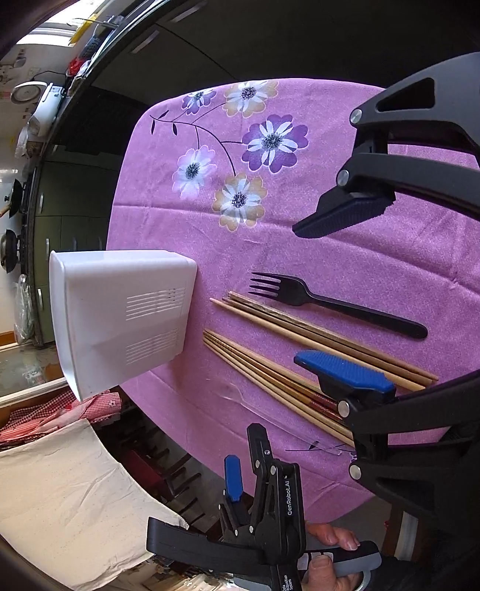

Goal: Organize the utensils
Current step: 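Close the right gripper on the black fork while the left gripper grasps the clear spoon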

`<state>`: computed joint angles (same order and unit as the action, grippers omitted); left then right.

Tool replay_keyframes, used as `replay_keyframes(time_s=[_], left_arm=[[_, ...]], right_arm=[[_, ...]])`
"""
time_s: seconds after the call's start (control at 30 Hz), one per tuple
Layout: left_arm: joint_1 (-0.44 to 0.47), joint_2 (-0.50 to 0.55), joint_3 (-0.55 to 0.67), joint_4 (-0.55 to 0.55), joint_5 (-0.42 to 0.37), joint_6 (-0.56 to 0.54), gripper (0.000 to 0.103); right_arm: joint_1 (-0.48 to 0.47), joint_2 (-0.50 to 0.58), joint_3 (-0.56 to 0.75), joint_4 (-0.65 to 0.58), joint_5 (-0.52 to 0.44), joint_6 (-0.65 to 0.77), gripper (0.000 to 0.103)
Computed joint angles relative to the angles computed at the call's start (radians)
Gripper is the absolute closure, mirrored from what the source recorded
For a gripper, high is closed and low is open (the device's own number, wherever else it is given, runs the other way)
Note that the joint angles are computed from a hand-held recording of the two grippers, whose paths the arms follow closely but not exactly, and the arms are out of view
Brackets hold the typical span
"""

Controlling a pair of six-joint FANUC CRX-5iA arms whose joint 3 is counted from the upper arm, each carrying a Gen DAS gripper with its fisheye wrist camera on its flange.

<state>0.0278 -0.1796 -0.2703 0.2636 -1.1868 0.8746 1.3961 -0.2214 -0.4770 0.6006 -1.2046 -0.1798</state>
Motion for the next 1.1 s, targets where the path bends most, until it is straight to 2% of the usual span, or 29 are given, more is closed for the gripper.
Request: replay_keyframes(time_s=[0.03, 0.17, 0.23, 0.3, 0.43, 0.5, 0.6, 0.9, 1.1], left_arm=[[-0.013, 0.017, 0.014, -0.018, -0.003, 0.024, 0.042], [-0.040, 0.051, 0.039, -0.053, 0.000, 0.063, 0.048], [-0.052, 0.067, 0.050, -0.066, -0.006, 0.075, 0.055], [-0.059, 0.086, 0.063, -0.075, -0.024, 0.087, 0.066], [-0.078, 0.109, 0.076, -0.079, -0.040, 0.091, 0.073], [-0.085, 0.111, 0.077, -0.078, -0.038, 0.092, 0.084], [-0.100, 0.116, 0.084, -0.094, -0.025, 0.100, 0.093], [-0.074, 0.102, 0.078, -0.069, 0.001, 0.075, 0.094], [-0.059, 0.064, 0.055, -0.039, 0.025, 0.046, 0.094]], right_arm=[[-0.005, 0.004, 0.002, -0.003, 0.004, 0.007, 0.046], [-0.021, 0.011, 0.003, -0.014, 0.017, 0.019, 0.048], [-0.027, 0.012, 0.002, -0.021, 0.027, 0.027, 0.054], [-0.032, 0.012, 0.000, -0.025, 0.033, 0.027, 0.058], [-0.033, 0.006, -0.012, -0.023, 0.046, 0.021, 0.061], [-0.033, 0.002, -0.017, -0.024, 0.052, 0.021, 0.061], [-0.031, -0.001, -0.022, -0.022, 0.060, 0.018, 0.063], [-0.078, 0.036, 0.018, -0.130, 0.125, 0.120, 0.084], [-0.117, 0.076, 0.058, -0.214, 0.120, 0.168, 0.084]])
